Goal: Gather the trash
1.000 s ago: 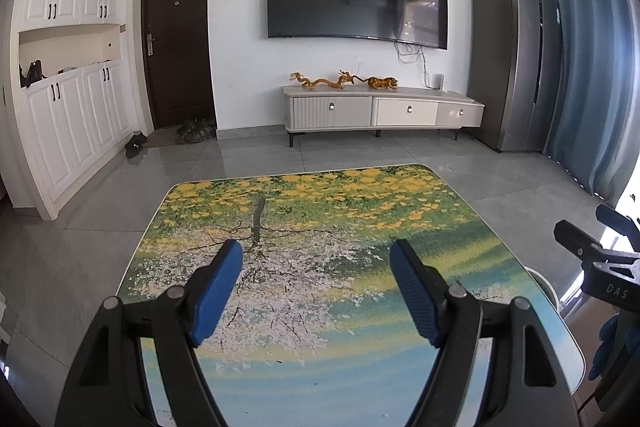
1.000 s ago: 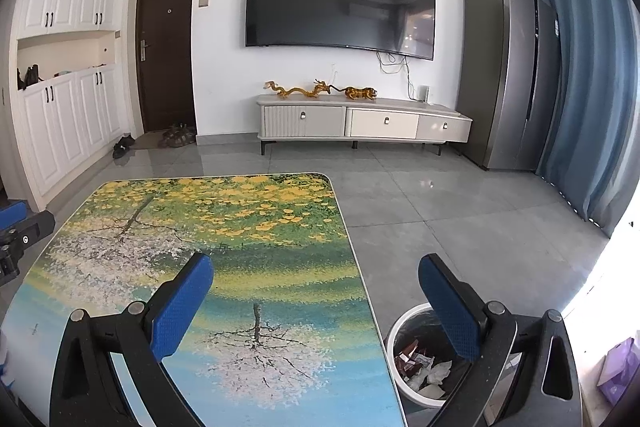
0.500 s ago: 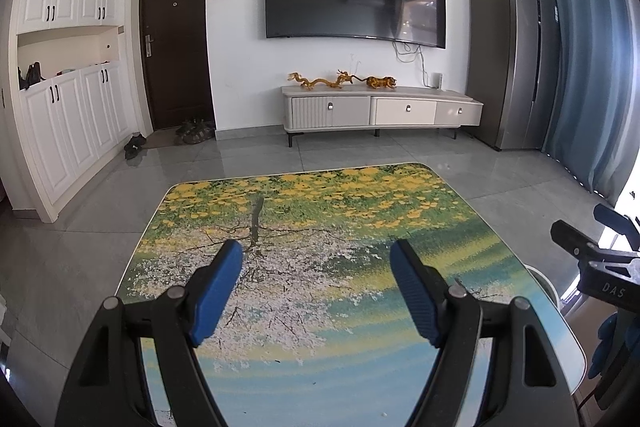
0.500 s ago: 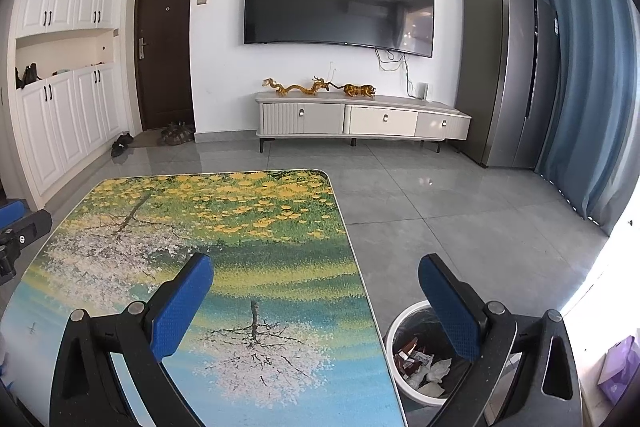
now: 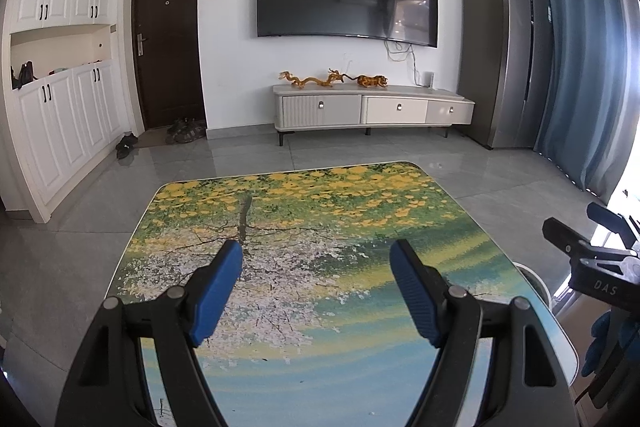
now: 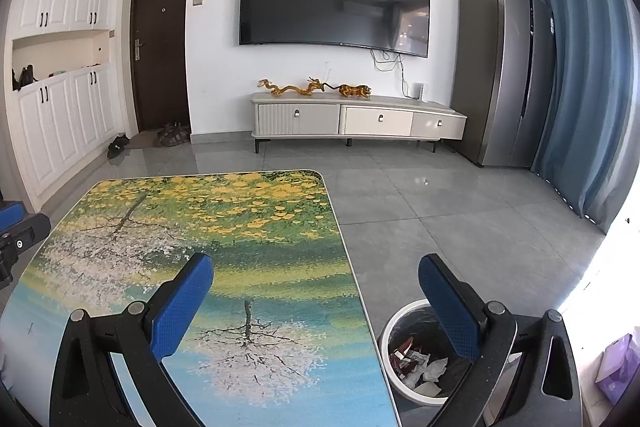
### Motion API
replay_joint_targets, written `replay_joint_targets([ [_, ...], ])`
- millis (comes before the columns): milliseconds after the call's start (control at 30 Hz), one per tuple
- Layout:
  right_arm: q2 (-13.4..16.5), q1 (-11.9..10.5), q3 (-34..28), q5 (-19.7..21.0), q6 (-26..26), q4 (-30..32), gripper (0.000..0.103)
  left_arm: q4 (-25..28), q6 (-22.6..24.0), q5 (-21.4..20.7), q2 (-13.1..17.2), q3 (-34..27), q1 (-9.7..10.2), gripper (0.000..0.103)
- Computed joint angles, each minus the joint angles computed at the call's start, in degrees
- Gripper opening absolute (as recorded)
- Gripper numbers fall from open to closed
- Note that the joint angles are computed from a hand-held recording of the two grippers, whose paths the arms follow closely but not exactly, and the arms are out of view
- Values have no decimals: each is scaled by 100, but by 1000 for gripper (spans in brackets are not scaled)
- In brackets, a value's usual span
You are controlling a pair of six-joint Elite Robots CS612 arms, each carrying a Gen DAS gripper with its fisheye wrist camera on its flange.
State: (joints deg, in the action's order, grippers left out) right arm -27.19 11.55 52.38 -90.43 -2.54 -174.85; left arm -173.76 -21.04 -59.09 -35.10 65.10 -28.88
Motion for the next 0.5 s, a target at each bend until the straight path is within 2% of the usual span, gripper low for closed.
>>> replay_joint_targets([
  [500,0,-4,25,-32,3,-12,103,10,-23,-51,0,-4,-1,75],
])
